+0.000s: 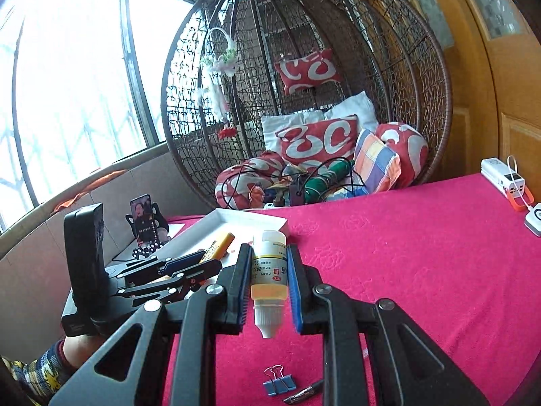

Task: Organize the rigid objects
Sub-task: 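Carry lighter and dropper bottle into the white tray and open both tools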

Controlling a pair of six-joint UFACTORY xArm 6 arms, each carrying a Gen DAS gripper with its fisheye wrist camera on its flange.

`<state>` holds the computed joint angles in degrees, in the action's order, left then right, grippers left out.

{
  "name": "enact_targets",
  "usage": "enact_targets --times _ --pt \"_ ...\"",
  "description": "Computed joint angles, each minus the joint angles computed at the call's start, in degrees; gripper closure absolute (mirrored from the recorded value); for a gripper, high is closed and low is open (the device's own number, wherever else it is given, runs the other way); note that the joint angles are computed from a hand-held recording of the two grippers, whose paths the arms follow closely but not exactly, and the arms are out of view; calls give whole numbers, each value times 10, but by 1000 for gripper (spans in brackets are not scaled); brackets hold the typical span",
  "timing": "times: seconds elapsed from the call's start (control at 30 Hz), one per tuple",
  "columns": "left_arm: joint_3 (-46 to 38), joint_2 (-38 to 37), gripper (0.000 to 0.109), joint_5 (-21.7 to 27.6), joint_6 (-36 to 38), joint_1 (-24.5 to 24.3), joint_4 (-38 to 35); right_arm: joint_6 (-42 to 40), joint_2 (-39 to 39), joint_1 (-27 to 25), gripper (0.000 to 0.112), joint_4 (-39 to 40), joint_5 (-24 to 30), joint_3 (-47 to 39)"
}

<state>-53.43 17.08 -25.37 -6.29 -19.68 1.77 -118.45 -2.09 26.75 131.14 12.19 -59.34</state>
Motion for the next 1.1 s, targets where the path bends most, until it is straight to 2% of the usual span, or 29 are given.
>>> enact_targets --times 0.1,0.27,0.47,0.6,0.77,1.1 --pt "15 -13 85 -14 -10 7 7 -28 -13 5 94 25 0 2" --pt "38 -31 85 -37 -14 17 5 -23 -7 19 94 10 -8 -15" --pt "55 -44 85 -54 -39 41 14 24 9 32 94 -39 -6 -39" --pt "63 -48 85 -63 -45 54 11 82 34 42 94 -92 -7 -63" --pt "67 -45 85 -65 -79 76 35 194 76 57 94 -193 -10 -97" --pt "62 -29 85 -50 -124 116 46 385 155 75 94 -378 -21 -154"
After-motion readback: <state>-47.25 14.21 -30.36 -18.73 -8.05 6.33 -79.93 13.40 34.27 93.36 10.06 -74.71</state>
